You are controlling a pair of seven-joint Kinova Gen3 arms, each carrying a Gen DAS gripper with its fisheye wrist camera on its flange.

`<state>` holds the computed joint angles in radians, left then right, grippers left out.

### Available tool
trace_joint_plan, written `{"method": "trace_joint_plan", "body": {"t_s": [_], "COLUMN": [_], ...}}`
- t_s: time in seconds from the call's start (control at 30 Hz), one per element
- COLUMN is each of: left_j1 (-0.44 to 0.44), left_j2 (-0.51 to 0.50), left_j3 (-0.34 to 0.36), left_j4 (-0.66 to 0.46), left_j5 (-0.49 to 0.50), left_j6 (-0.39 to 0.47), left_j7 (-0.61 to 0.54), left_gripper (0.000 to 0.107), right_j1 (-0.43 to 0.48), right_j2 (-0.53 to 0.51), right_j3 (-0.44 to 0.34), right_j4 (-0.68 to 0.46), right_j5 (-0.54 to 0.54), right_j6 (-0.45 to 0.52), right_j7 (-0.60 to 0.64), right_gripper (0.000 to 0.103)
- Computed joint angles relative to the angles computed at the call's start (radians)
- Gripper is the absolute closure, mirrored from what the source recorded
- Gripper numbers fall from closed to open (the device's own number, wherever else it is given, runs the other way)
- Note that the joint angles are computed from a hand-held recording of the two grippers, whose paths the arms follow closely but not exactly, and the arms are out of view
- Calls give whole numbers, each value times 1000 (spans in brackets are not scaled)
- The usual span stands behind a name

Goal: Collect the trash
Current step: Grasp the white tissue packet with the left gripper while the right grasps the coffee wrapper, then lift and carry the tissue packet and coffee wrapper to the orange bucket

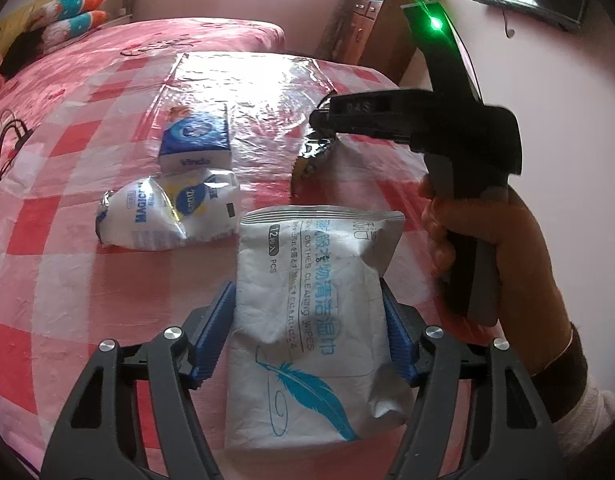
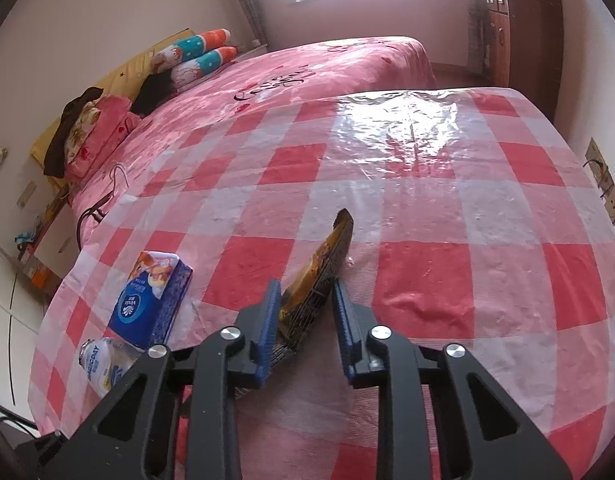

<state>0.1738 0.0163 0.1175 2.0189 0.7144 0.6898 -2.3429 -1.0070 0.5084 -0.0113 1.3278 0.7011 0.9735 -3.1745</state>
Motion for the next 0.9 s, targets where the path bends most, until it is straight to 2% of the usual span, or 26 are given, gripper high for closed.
{"method": "trace_joint_plan", "body": {"t_s": [0.17, 0.47, 0.67, 0.9], "left_j1": [-9, -34, -62, -90], "left_j2": [-27, -61, -76, -103], "left_j3": [-14, -57, -81, -110], "left_j4": [12, 39, 52, 66], "left_j5": [25, 88, 114, 128], "left_j6": [13, 51, 76, 93], "left_j7": [-17, -74, -114, -143], "left_gripper": [39, 40, 40, 40], "right_j1": [3, -8, -37, -45], "right_j2": [-18, -74, -90, -105], "right_j3": [0, 1, -5, -28], "right_j4": [34, 143, 172, 187], "right_j5": [14, 98, 181, 229], "right_j6": [-46, -151, -167, -164], "right_j7": [-19, -145, -227, -289], "right_gripper": [79, 80, 81, 81]}}
